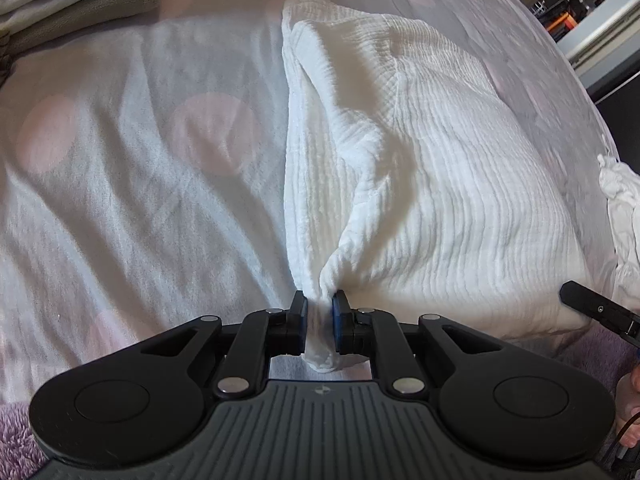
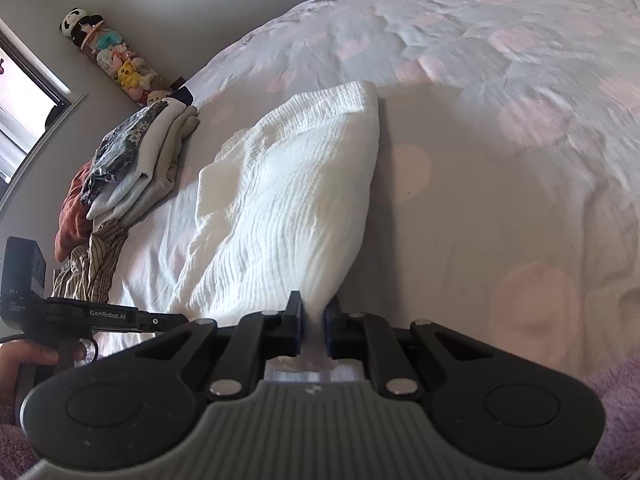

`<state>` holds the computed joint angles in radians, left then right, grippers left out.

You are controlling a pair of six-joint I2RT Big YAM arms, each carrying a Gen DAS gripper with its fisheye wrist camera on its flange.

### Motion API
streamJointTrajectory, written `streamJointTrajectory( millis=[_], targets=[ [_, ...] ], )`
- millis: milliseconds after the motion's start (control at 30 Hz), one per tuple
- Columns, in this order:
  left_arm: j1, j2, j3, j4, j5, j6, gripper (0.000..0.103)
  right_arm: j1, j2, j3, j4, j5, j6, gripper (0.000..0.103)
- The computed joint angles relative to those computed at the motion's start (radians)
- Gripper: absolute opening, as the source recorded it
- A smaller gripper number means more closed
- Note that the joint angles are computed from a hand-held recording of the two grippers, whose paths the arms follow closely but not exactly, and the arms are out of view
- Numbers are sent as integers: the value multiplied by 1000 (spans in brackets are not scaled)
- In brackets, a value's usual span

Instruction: Fold clothes

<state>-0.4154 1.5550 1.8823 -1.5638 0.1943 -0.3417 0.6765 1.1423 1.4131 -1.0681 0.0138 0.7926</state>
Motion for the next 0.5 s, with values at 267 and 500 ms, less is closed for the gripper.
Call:
streamJointTrajectory(
  millis=[267, 500],
  targets=[
    [-40, 58, 44, -77, -89, 17, 20, 14, 28, -54, -27, 20, 6, 13],
    [-8, -37, -56, 29, -20, -83, 26, 12, 0, -62, -13, 34, 26, 33]
  ],
)
